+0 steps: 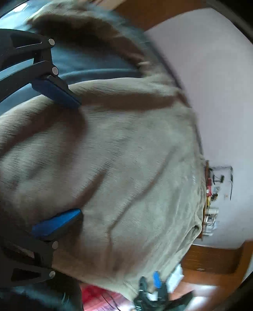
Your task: Fold clothes
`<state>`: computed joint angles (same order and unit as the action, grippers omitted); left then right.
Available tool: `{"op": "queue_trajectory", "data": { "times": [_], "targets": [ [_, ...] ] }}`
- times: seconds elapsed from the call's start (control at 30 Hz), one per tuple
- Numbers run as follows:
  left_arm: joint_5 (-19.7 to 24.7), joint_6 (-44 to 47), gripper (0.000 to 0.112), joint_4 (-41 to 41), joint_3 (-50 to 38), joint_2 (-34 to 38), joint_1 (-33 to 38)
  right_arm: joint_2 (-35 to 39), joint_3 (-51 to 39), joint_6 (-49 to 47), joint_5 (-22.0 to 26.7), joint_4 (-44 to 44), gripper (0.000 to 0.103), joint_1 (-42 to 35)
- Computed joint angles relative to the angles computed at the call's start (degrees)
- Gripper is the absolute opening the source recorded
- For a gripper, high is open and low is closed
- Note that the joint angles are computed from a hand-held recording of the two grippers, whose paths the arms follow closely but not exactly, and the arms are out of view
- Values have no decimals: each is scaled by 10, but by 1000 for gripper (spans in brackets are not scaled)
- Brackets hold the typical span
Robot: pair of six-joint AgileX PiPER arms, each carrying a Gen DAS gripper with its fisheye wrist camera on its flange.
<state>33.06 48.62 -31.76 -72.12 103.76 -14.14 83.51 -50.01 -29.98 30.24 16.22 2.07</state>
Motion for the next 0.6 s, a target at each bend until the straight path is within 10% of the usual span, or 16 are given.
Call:
{"op": "queue_trajectory", "data": {
  "times": [0.27, 0.43, 0.6],
  "targets": [
    [30, -79, 103, 109, -38, -4, -13, 11, -45, 2, 94, -53, 63, -3],
    [13, -136, 103, 208, -113, 15, -47, 12, -85, 81, 63, -125, 71, 38],
    [99, -172, 103, 210, -268, 118, -54, 85, -162, 92, 14, -74, 82, 37]
  ]
}}
